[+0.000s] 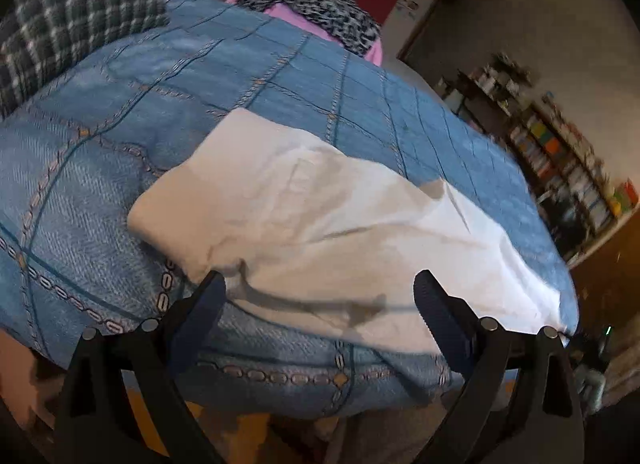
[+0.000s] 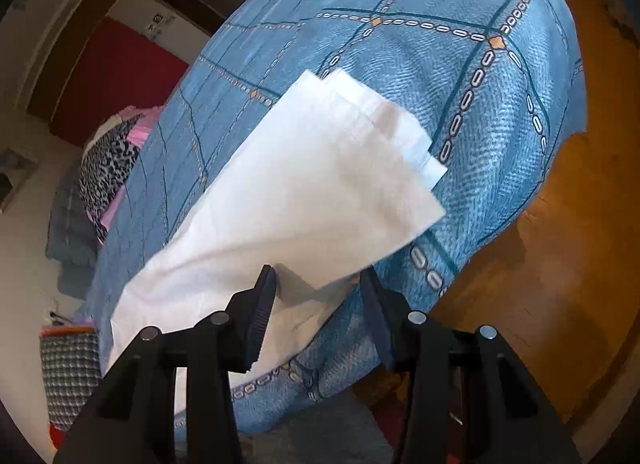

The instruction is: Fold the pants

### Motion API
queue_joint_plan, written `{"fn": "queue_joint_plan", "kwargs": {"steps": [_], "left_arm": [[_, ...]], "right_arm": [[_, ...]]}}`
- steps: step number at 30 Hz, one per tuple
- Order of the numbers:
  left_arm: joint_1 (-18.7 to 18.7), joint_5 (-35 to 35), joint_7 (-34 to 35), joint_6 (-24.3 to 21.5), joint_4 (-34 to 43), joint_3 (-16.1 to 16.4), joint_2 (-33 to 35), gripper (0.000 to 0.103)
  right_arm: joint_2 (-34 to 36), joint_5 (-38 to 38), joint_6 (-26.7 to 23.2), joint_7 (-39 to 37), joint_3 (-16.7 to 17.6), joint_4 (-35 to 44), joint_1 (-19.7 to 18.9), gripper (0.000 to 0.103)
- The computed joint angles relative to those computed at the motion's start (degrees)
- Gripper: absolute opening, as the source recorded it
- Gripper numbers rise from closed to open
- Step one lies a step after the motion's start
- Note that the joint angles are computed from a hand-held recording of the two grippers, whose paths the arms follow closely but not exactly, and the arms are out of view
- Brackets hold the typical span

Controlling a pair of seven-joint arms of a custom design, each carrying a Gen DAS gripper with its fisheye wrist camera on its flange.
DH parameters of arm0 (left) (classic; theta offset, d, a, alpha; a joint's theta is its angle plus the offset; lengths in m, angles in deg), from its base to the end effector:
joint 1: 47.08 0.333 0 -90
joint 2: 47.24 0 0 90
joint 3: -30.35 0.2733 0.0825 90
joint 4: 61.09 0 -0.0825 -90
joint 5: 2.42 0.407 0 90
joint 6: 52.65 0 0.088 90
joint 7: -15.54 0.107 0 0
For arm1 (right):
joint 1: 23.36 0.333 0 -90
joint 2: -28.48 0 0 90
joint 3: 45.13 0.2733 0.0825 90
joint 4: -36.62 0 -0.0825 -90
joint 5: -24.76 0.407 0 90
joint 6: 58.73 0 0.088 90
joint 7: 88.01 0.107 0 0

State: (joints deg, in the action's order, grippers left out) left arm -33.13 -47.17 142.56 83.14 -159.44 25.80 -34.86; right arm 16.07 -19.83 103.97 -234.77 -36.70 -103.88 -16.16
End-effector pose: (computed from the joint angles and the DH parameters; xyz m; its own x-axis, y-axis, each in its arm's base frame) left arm 0.6669 0.1056 0.4594 -0.1556 -0.9022 0.4022 -0.8055 -0.1198 -0.5804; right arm 0.4883 0.1744 0.3792 -0.7067 -0.3911 -0.5896 -0.2584 0.9184 -0.2995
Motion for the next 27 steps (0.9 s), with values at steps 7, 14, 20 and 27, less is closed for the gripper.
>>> {"fn": "queue_joint_plan", "kwargs": {"steps": [7, 14, 20, 27], "left_arm": [[0.55, -0.76, -7.42, -1.10, 9.89, -1.67, 8.84, 0.095], [0.45, 5.16, -19.51, -0.29, 14.91, -1.61, 12.11, 0.006], [1.95, 4.94, -17.08, 2.18, 11.62, -2.51, 8.46, 0.003], [0.47, 9.30, -18.29, 0.45, 12.85, -1.41, 9.70, 0.008]], "right_arm": [[-0.12, -6.16, 0.73, 6.88, 0.77, -0.25, -2.33, 0.045], [0.02, -0.52, -9.76, -4.47, -0.50, 3.37, 1.38, 0.010], [-2.78, 4.66, -17.05, -13.84, -1.69, 4.33, 2.93, 0.010], [-3.81, 4.89, -12.28, -12.86, -1.21, 2.50, 0.54, 0.016]]}}
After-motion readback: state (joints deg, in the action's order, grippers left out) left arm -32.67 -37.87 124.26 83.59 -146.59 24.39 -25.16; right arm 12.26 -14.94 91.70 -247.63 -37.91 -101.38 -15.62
